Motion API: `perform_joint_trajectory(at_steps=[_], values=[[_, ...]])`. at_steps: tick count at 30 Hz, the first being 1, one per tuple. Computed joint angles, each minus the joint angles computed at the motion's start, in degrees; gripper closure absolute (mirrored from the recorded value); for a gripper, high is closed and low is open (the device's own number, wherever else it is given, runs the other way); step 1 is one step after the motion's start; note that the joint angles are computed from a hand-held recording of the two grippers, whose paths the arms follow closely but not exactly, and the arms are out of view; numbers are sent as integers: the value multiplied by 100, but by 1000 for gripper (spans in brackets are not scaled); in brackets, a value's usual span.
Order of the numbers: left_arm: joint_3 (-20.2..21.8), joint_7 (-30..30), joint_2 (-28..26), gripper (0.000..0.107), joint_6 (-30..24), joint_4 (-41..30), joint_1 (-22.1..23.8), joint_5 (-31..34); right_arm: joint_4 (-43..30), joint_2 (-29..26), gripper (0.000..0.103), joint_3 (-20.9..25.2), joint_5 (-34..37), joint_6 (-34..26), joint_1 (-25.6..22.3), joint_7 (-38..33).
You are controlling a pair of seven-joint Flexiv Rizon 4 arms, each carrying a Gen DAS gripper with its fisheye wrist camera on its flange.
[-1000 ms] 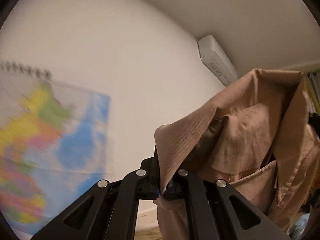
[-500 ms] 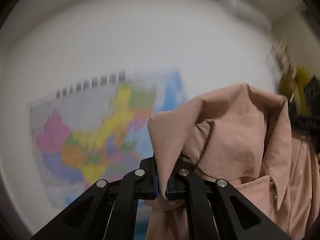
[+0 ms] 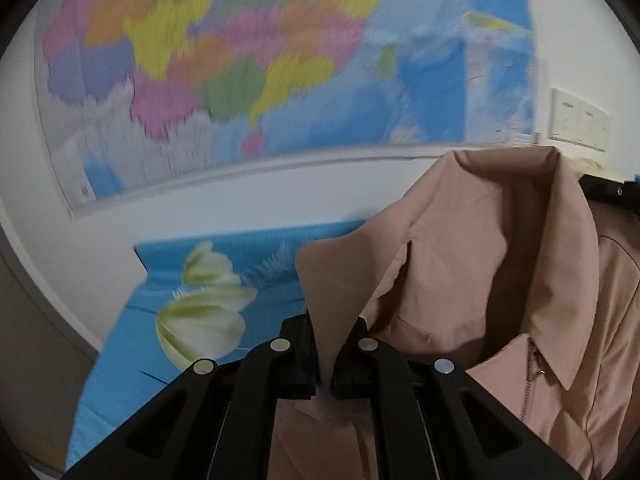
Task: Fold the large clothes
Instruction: 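Lower the pink jacket onto the bed and release it from both grippers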
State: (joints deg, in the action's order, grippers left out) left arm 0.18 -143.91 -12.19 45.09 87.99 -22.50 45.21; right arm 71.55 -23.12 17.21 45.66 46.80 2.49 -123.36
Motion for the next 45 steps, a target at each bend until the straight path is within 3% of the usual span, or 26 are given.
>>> perform_joint_trajectory(at_steps=[5, 8, 10, 12, 13, 15, 16, 17, 18, 19, 21, 23, 26, 28, 30, 31, 32, 34, 36, 37, 39, 41, 43, 45], values=[[117, 294, -238, 104, 287, -456, 216, -115, -529, -317, 101, -57, -216, 20, 225, 275], [138, 613, -509, 102, 418, -761, 351, -492, -978, -768, 102, -258, -760, 551, 563, 849], [78, 1161, -853, 91, 343, -956, 518, -1084, -1345, -1074, 102, -312, -1052, 360, 596, 1349], [166, 1419, -1082, 76, 143, -1065, 483, -1274, -1273, -1095, 101, -480, -1641, 180, 739, 1773], [256, 1426, -1129, 74, 84, -1060, 427, -1289, -1144, -1030, 96, -394, -1688, 201, 679, 1693], [239, 1462, -1045, 55, 412, -697, 578, -1531, -712, -762, 64, -137, -1695, 200, 445, 1353], [286, 1605, -899, 53, 823, -313, 666, -1837, -302, -502, 27, -145, -1755, 330, 416, 1211], [295, 1687, -787, 50, 1119, -60, 730, -1963, 152, -238, 18, -152, -1842, 584, 410, 1053], [298, 1819, -600, 41, 1505, 310, 822, -2105, 447, -66, 18, -119, -1864, 723, 376, 868], [308, 1934, -480, 37, 1717, 537, 866, -2206, 809, 153, 9, -70, -1862, 814, 320, 632], [251, 2361, -241, 30, 2095, 1015, 988, -2477, 1444, 461, 5, -181, -2076, 1146, 448, 666], [142, 2994, -31, 27, 2254, 1461, 1070, -2735, 1837, 652, 6, -91, -1980, 1072, 410, 415], [79, 3581, 123, 18, 2369, 1895, 1056, -2874, 2487, 732, 6, -338, -2760, 1618, 854, 777], [-139, 4315, 200, 18, 2657, 2340, 1208, -3522, 2537, 663, 8, -328, -2896, 1560, 901, 789], [-593, 5631, 281, 17, 2959, 2874, 1479, -4823, 2653, 582, 33, -465, -3368, 1778, 1080, 1088], [-621, 5893, 294, 17, 3028, 2976, 1476, -5078, 2541, 520, 72, -394, -3347, 1645, 1010, 1030], [-543, 5908, 279, 18, 3000, 2989, 1407, -5079, 2419, 478, 93, -355, -3326, 1464, 961, 1055], [-558, 6236, 257, 41, 2942, 3057, 1390, -5438, 2261, 498, 97, -256, -3143, 1423, 837, 970], [-496, 6268, 227, 88, 2968, 3062, 1345, -5619, 2243, 637, 99, -235, -3152, 1644, 810, 818], [-490, 6274, 250, 97, 2997, 3058, 1360, -5795, 2174, 688, 100, -200, -3087, 1673, 769, 707], [-422, 6123, 301, 104, 3154, 3030, 1347, -5977, 1922, 772, 100, -169, -2973, 1609, 728, 569], [-109, 5503, 330, 104, 3417, 2830, 1214, -5474, 1688, 742, 100, -331, -3194, 1835, 860, 675], [-95, 5282, 383, 104, 3583, 2748, 1275, -5516, 1615, 580, 100, -648, -3769, 2395, 1118, 1124], [49, 4985, 345, 101, 3501, 2558, 1240, -5185, 1178, 195, 99, -871, -4035, 2214, 1141, 1839]])
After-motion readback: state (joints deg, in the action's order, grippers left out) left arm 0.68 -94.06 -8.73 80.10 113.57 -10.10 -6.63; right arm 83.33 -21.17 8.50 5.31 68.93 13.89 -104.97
